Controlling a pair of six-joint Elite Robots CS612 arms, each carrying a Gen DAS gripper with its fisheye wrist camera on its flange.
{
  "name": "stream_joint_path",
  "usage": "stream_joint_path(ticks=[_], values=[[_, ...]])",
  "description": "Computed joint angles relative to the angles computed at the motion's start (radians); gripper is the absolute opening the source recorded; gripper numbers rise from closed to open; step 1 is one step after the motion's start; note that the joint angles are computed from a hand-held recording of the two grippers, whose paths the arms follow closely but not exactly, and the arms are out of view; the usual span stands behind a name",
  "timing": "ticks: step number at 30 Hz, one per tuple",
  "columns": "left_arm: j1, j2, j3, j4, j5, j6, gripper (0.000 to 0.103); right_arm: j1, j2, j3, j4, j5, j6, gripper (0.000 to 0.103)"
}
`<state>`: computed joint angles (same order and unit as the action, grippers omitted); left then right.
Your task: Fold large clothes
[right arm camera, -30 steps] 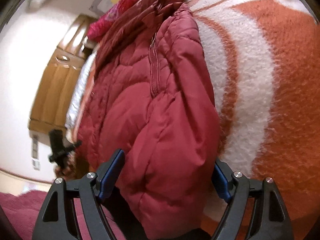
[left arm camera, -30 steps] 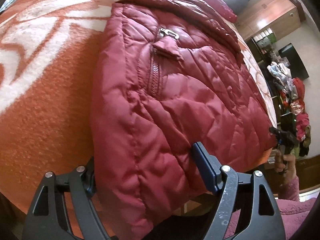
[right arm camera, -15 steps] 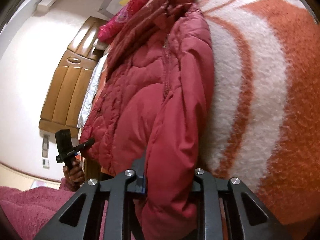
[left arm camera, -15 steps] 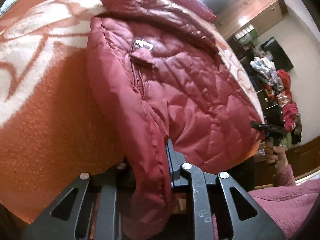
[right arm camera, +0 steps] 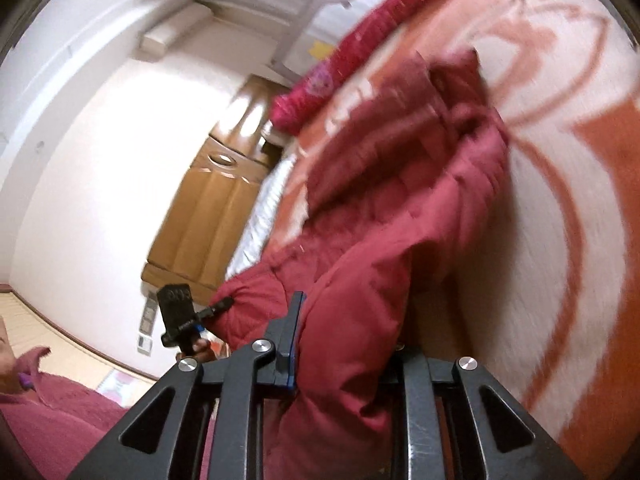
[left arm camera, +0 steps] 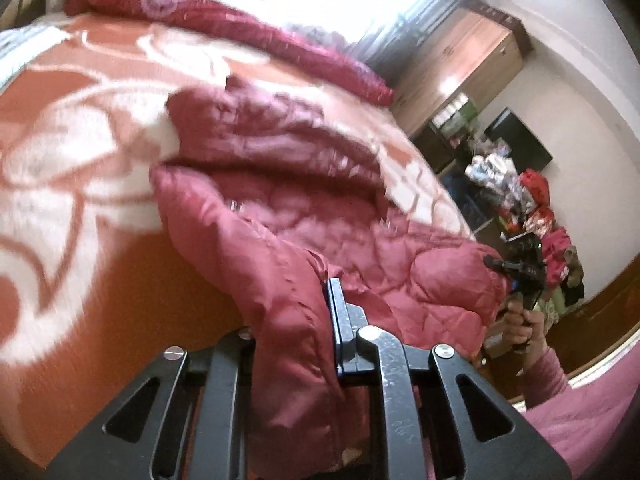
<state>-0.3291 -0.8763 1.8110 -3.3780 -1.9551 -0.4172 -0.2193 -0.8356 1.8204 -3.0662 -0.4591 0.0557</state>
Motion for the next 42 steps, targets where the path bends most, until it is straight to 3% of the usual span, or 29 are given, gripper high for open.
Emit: stream_joint_path(ticks=[7, 14, 26, 37, 42], values=[[0.023, 0.037, -0.100, -0.050, 0.022, -0.048, 0.014, 0.011, 0.058, -0.107, -0.248, -0.001, 0.247, 0.021], [0.039, 0.098, -0.254, 0.014, 0.049, -0.085, 0.015, 0.037, 0.124, -0.266, -0.359, -0.127, 0.434, 0.021], [0.052, 0.233, -0.547, 0.229, 0.138, -0.139, 0.015, 0.079, 0.245, -0.539, -0.229, -0.334, 0.579, 0.022], [0.070, 0.409, -0.838, 0.467, 0.161, -0.213, 0.017, 0.107, 0.376, -0.774, -0.018, -0.460, 0.613, 0.027], [0.065, 0.445, -0.895, 0.517, 0.189, -0.199, 0.017, 0.113, 0.425, -0.843, 0.021, -0.491, 0.627, 0.027]])
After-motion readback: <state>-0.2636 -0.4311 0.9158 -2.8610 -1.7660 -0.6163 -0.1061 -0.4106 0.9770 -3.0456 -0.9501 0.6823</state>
